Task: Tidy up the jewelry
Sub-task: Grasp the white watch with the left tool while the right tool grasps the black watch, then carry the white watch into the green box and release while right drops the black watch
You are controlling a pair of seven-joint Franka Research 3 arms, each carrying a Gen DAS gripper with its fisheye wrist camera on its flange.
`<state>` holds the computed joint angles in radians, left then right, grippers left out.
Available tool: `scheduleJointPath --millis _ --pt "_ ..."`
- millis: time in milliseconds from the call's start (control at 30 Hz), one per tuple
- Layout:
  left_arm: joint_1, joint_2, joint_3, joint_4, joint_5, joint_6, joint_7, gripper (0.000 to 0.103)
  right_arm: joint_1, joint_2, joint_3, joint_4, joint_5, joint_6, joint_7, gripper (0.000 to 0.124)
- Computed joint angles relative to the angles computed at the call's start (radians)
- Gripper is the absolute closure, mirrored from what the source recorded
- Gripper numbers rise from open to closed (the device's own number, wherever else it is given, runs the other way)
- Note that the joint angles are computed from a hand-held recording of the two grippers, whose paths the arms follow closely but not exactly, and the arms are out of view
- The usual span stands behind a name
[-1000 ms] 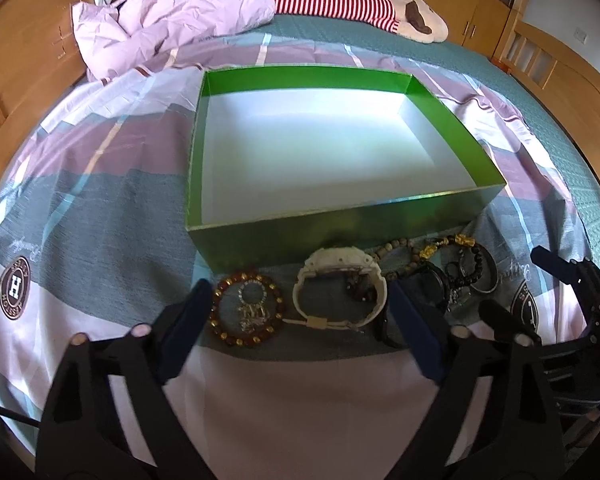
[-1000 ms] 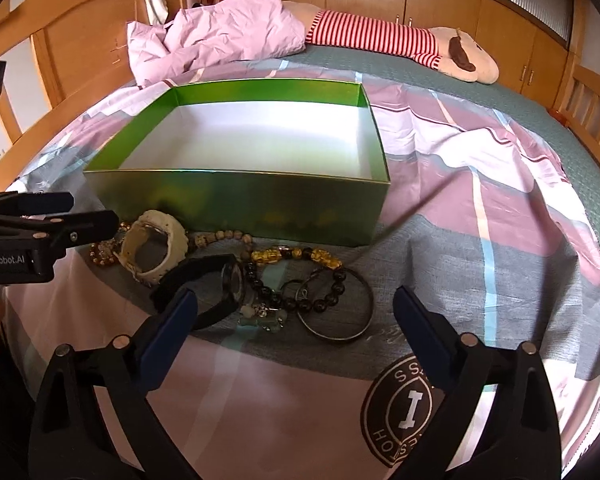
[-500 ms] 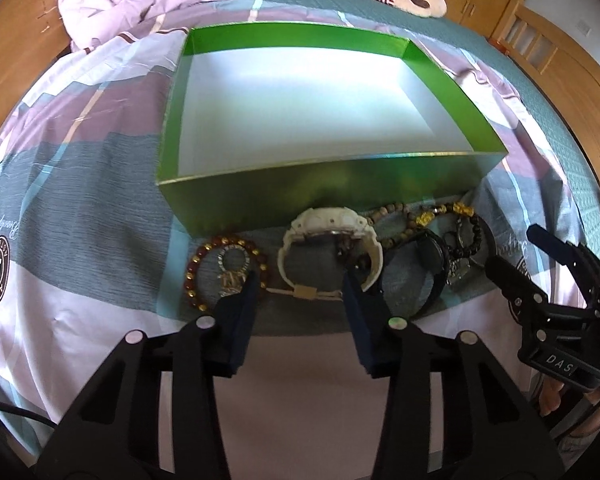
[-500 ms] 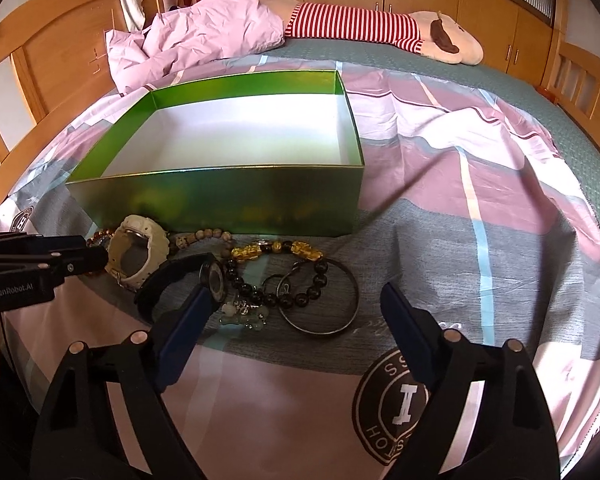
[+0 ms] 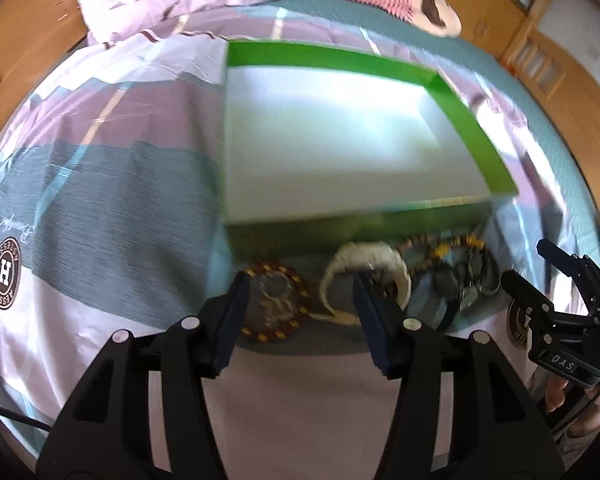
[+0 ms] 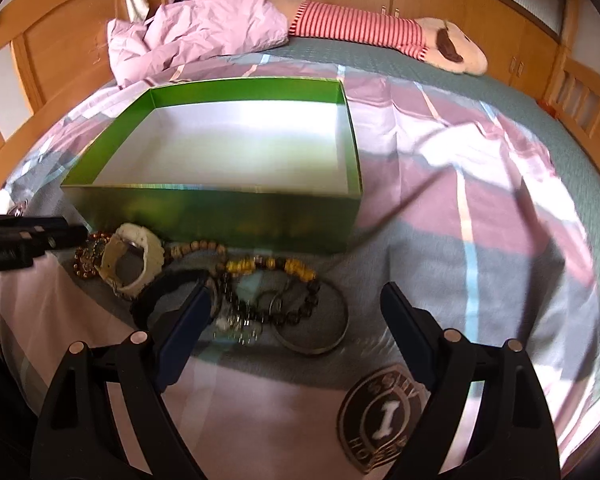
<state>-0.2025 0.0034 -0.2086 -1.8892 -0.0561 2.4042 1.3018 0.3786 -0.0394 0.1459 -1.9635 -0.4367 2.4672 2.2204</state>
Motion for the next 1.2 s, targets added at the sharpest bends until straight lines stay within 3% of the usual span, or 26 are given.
scheduleJointPath --millis 100,267,467,500,567,667,833,1200 --pt "0.007 -0.004 0.006 0.002 -0.037 -0.004 0.022 0.051 -0.001 0.033 -0.012 0.053 0.113 0.004 -0.104 0.042" --pt "0.003 0.014 -0.001 0.008 -0.047 -0.013 0.046 0.060 0.009 0.075 -0.016 0.051 0.340 0.074 -0.233 0.067" --pt "-0.005 0.083 -0.019 0.064 -0.088 -0.013 0.106 0.060 0.060 0.156 -0.020 0.135 0.267 -0.029 -0.234 0.071" --pt "-0.005 0.093 -0.020 0.074 -0.081 -0.022 0.105 0.060 0.070 0.166 -0.024 0.146 0.243 -0.043 -0.225 0.075" --pt "-0.010 0.113 -0.022 0.091 -0.046 -0.040 0.083 0.064 0.085 0.178 -0.029 0.155 0.219 -0.057 -0.228 0.099" --pt "-0.005 0.141 -0.028 0.115 -0.059 -0.071 0.091 0.082 0.092 0.172 -0.033 0.142 0.219 -0.039 -0.238 0.112" --pt "-0.003 0.148 -0.033 0.115 -0.054 -0.062 0.089 0.097 0.090 0.154 -0.041 0.118 0.215 -0.011 -0.219 0.115" --pt "0.017 0.066 -0.030 0.065 -0.205 -0.008 0.178 0.096 0.063 0.095 -0.034 0.050 0.198 0.049 -0.173 0.116"
